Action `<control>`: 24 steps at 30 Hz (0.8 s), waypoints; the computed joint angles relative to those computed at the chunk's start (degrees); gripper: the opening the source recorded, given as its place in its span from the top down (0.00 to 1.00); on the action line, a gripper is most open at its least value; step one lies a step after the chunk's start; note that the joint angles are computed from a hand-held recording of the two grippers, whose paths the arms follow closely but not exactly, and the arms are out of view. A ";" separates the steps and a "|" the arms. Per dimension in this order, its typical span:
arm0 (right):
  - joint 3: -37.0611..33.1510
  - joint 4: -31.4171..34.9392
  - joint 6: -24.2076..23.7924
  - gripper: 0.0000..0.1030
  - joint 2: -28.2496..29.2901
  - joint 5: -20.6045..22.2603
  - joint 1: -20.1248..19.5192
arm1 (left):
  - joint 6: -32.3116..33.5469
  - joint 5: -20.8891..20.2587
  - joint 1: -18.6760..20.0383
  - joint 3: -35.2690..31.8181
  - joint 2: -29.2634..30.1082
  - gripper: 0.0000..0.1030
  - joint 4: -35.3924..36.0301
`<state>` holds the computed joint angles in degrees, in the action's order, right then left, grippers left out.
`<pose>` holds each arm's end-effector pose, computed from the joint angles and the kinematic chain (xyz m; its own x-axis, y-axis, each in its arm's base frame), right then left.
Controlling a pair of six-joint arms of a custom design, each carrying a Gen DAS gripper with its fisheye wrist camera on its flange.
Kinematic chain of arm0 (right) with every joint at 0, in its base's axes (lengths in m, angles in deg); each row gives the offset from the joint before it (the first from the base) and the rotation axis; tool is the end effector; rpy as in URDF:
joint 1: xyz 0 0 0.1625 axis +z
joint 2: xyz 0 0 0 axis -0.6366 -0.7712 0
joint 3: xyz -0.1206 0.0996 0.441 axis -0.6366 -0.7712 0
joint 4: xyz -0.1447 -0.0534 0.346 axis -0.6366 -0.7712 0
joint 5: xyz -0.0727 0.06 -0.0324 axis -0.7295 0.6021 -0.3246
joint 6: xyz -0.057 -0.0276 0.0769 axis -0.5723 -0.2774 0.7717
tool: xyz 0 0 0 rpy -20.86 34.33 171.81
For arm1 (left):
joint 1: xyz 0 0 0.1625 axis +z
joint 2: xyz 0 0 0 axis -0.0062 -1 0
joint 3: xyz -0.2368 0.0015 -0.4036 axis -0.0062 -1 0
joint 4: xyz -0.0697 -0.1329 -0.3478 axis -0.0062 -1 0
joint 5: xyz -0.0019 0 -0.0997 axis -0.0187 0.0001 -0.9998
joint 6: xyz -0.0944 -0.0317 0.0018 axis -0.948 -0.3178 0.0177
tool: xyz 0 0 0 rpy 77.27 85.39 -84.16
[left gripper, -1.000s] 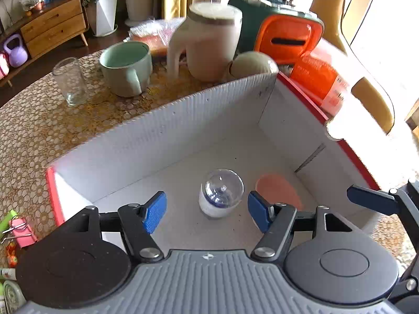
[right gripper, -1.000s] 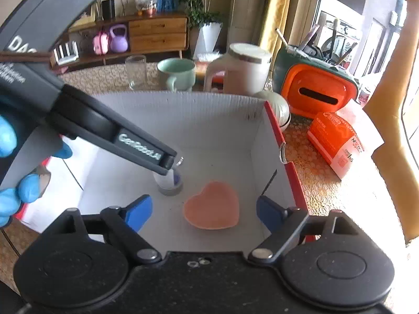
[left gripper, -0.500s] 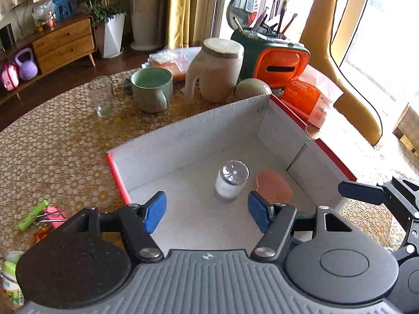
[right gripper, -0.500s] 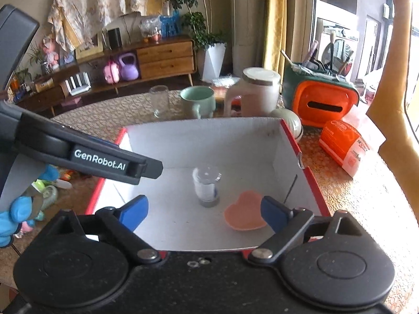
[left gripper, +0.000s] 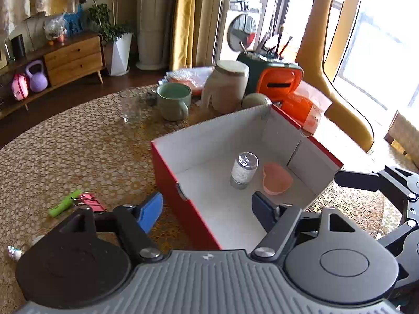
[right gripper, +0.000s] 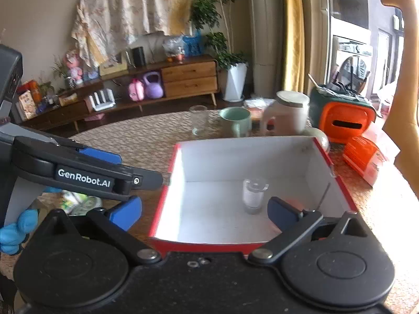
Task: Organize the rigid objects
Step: 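Withdraw both tools from the box back toward the scattered items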
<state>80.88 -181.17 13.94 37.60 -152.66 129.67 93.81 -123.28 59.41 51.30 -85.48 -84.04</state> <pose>0.1213 -0.8001 0.1809 -0.7079 -0.4372 0.5548 -0.6929 0.5826 -0.4249 -0.2441 -0.7850 0.0979 -0.7547 0.2596 -0.6025 0.5685 0.7171 -0.4032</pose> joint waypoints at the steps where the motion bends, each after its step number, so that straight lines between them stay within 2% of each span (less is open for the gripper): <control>1: 0.69 -0.53 0.01 0.01 -0.18 0.44 0.11 | 0.29 0.04 -0.07 1.21 -0.65 0.26 -1.05; 3: 1.93 -1.47 -0.08 0.01 -0.44 1.07 0.39 | 1.07 0.15 -0.12 4.44 -2.33 0.26 -3.76; 5: 2.96 -2.45 -0.03 0.01 -0.52 1.78 0.64 | 1.31 0.32 -0.09 7.42 -3.98 0.20 -6.24; 11: 5.29 -3.31 -0.13 0.01 -0.52 3.48 1.15 | 1.94 1.05 0.46 14.50 -8.14 0.20 -11.43; 24: 8.42 -4.43 -1.94 0.01 0.88 5.35 3.04 | -0.36 1.65 2.89 25.43 -16.36 0.15 -18.84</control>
<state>89.29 -185.60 12.00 38.48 -147.31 132.71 93.45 -121.64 62.30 76.72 -101.83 -102.89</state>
